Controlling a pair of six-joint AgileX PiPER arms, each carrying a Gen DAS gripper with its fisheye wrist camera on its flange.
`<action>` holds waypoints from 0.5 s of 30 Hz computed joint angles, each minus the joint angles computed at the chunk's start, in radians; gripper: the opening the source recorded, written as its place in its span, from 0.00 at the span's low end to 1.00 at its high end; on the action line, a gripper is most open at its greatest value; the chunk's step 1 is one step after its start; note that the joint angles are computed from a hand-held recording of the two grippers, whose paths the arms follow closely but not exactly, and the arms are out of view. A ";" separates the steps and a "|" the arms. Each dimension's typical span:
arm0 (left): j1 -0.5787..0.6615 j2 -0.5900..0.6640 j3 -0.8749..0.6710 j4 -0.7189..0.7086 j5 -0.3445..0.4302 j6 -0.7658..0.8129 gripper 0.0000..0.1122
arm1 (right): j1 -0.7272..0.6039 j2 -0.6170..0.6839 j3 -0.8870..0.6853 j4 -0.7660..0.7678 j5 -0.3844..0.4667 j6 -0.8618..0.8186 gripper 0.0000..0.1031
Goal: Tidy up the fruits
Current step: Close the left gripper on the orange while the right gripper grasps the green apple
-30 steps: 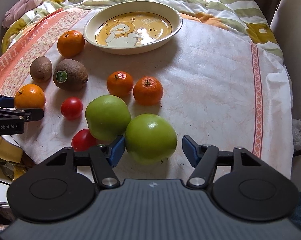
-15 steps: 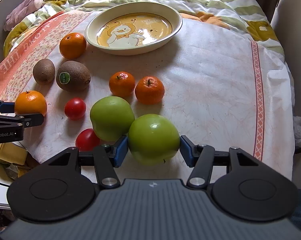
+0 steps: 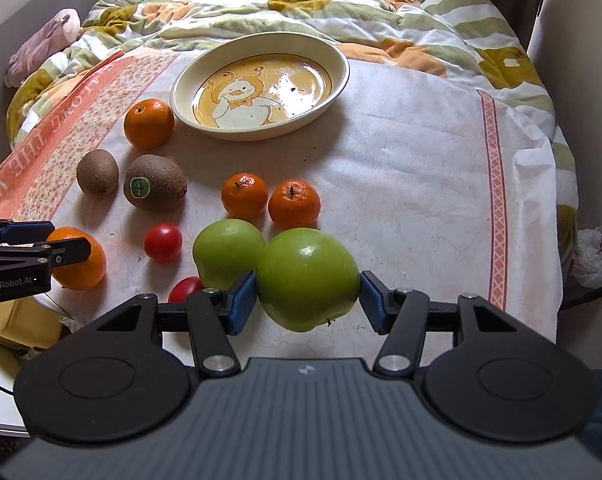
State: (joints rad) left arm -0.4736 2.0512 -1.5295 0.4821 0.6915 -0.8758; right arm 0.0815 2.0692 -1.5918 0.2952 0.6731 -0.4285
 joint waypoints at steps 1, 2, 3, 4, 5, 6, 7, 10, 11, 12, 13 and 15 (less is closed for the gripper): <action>0.001 0.001 -0.002 0.000 -0.001 0.002 0.52 | 0.000 -0.002 0.002 0.001 -0.001 -0.001 0.69; 0.002 0.003 -0.004 0.000 -0.003 0.004 0.52 | -0.001 -0.003 0.004 0.000 -0.003 -0.002 0.69; 0.002 0.006 -0.012 -0.005 0.004 0.007 0.52 | -0.001 -0.003 0.004 0.000 -0.003 -0.002 0.69; 0.002 0.008 -0.016 -0.006 0.009 0.008 0.52 | -0.001 -0.004 0.003 0.000 -0.001 -0.001 0.69; 0.000 0.009 -0.019 -0.005 0.014 0.005 0.53 | -0.001 -0.003 0.002 0.003 0.000 -0.003 0.69; -0.002 0.010 -0.021 -0.002 0.020 0.002 0.53 | -0.001 -0.003 0.002 0.004 0.000 -0.005 0.69; -0.008 0.012 -0.025 0.006 0.031 -0.003 0.54 | -0.002 -0.004 0.003 0.007 0.000 -0.007 0.69; -0.024 0.032 -0.047 0.026 0.077 -0.006 0.65 | -0.004 -0.004 0.002 0.015 0.002 -0.017 0.69; -0.023 0.036 -0.046 0.016 0.076 0.002 0.65 | -0.004 -0.002 0.000 0.017 0.002 -0.020 0.69; -0.021 0.042 -0.045 0.002 0.074 0.012 0.65 | -0.003 0.000 -0.004 0.015 0.003 -0.019 0.69; -0.018 0.049 -0.047 -0.014 0.074 0.026 0.63 | -0.003 0.001 -0.005 0.015 0.003 -0.019 0.69; -0.016 0.066 -0.059 -0.033 0.085 0.044 0.61 | -0.004 0.003 -0.010 0.015 0.007 -0.016 0.69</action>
